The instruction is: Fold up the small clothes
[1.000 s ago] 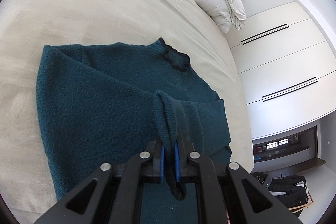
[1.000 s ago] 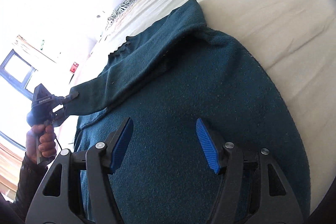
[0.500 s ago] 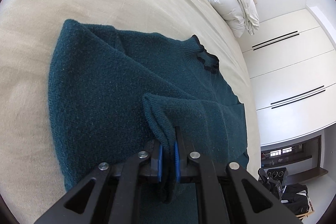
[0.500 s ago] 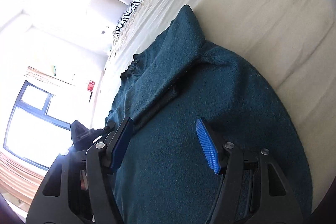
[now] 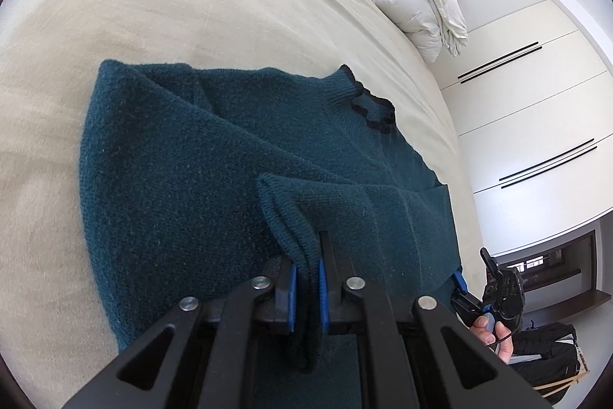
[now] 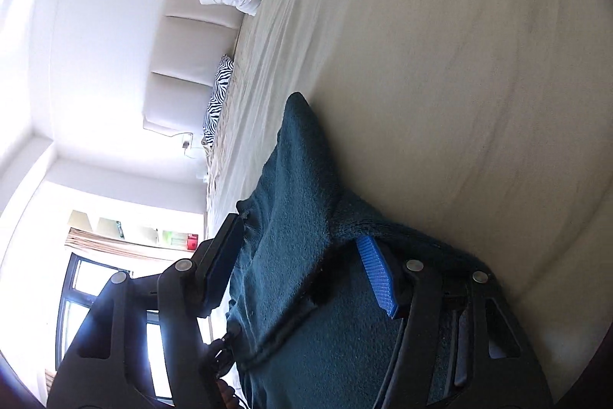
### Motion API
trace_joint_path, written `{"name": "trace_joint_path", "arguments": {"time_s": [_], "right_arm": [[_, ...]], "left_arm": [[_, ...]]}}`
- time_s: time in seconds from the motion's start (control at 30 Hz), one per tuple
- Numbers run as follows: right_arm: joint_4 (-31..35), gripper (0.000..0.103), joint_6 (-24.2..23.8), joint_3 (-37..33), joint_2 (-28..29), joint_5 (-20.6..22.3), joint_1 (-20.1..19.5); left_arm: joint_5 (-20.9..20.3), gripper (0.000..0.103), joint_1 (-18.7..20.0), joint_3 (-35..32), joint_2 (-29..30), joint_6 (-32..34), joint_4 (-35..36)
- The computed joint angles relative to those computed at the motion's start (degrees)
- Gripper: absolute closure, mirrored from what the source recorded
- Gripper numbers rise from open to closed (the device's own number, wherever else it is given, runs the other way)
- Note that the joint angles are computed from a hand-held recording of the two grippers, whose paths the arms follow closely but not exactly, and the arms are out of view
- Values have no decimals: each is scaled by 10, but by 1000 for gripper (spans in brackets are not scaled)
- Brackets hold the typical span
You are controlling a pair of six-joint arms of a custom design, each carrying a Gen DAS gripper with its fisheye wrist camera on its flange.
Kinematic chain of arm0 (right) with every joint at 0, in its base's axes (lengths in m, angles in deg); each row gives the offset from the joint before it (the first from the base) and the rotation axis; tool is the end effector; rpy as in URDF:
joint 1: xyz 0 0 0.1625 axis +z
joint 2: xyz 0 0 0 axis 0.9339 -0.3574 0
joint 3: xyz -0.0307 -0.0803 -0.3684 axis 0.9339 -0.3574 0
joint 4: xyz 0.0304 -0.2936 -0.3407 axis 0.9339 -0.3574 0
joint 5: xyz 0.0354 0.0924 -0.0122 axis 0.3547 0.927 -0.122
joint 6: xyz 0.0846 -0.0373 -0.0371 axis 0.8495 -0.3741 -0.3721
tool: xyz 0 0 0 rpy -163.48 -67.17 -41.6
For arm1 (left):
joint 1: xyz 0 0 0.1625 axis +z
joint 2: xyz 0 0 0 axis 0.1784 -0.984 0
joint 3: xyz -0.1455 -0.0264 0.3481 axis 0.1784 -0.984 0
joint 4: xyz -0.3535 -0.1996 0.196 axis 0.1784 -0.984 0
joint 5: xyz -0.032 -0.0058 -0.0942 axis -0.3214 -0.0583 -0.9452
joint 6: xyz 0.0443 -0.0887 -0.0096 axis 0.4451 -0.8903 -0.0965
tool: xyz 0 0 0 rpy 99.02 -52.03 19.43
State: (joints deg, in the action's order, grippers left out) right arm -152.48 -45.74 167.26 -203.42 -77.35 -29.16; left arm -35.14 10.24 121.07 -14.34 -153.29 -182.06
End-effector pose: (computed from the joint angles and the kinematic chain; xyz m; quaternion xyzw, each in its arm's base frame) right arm -0.1131 -0.3424 0.2947 0.1140 0.9397 -0.2911 0.1388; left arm -0.1565 -0.2660 0.0418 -0.1207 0.9381 -0.3219 0.0425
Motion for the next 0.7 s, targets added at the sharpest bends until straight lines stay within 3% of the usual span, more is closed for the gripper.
{"name": "trace_joint_path", "arguments": {"time_s": [0.17, 0.27, 0.33, 0.4, 0.47, 0.57, 0.7], "right_arm": [[24, 48, -9, -9, -5, -11, -7], [115, 44, -39, -29, -34, -29, -18], [195, 44, -89, -48, -59, -25, -23], [213, 44, -108, -66, -60, -27, 1], [199, 44, -99, -90, -26, -36, 43], [107, 44, -30, -121, 65, -85, 123], [29, 44, 34, -165, 192, -133, 196]], "left_arm": [[-3, 92, 2, 6, 8, 10, -26], [-6, 92, 2, 10, 12, 24, -38], [-7, 92, 6, 13, 26, 32, -66], [-6, 92, 10, 12, 40, 37, -86], [-4, 92, 11, 10, 45, 41, -90], [-6, 92, 13, 10, 46, 48, -94], [-12, 91, 20, 12, 49, 70, -110]]}}
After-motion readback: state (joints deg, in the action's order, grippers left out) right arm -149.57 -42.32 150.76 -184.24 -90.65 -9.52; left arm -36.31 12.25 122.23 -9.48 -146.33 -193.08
